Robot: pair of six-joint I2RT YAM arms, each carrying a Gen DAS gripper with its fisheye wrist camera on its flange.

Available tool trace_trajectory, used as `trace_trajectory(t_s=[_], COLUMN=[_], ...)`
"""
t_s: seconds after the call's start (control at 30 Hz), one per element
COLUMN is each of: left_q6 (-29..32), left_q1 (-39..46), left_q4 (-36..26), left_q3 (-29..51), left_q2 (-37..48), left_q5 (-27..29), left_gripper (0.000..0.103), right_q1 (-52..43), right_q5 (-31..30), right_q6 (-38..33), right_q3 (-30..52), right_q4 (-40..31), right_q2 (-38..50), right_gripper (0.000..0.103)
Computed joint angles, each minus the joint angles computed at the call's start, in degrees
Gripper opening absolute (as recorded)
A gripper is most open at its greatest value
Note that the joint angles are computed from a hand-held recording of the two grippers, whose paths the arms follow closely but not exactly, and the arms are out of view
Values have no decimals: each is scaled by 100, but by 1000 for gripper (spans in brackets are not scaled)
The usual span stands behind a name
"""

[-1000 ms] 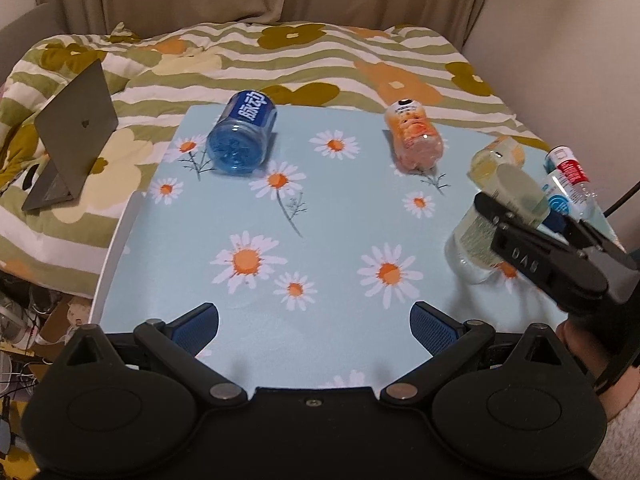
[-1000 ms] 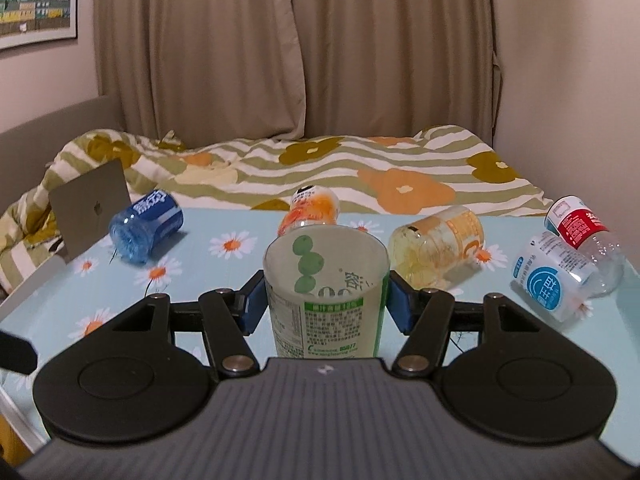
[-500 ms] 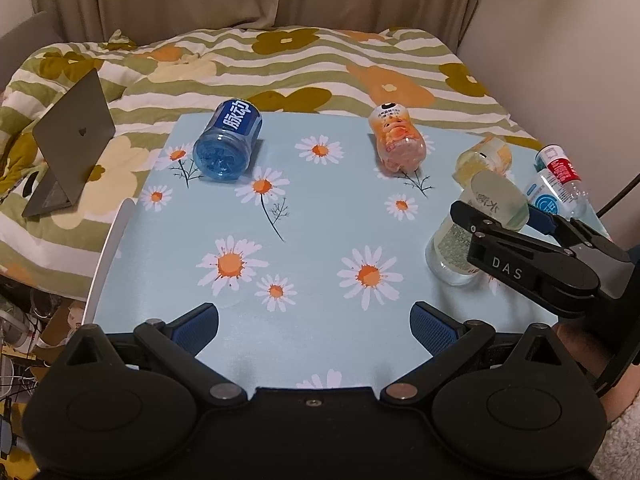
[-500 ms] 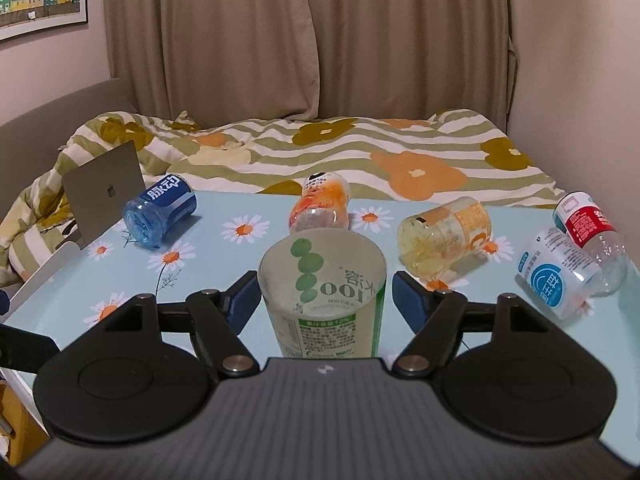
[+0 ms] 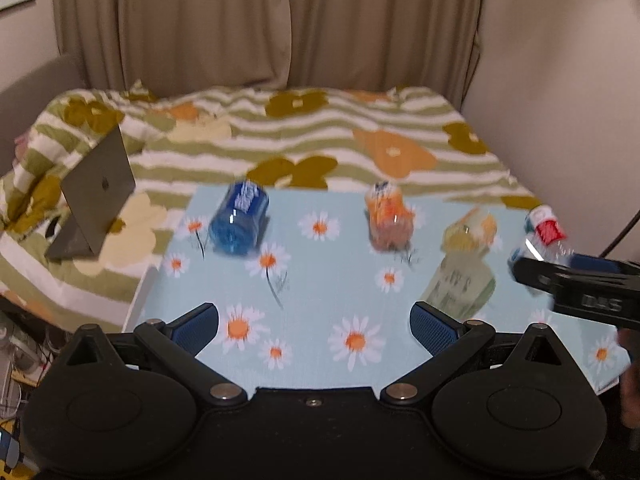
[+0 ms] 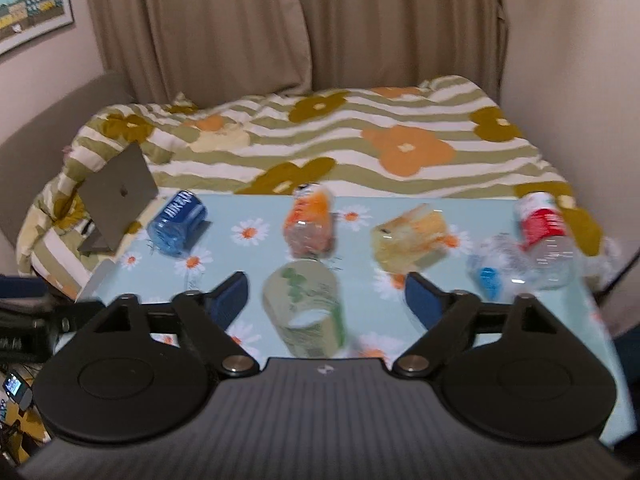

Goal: Flip cup upright
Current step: 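Lower the upright cup onto the table and open the right gripper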

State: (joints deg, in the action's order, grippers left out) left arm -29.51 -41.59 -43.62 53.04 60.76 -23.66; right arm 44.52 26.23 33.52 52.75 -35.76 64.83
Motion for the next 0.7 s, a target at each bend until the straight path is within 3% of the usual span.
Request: trace_trajectory(t_s=[0.23,0.7], left_q6=[-66,-363], left_q1=[-492,-1005], left_q4=[140,152], left_q3=[7,61], left_q2=[99,324], left_q5=[-648,-1121], left_gripper=[103,103], right_q1=[-182,-425], right_q5=[107,-80], right_q6=[-1,68], right_q3=[304,93], right_q4=[-1300,-1628], right_q2=[-379,-691], right_gripper=[103,103])
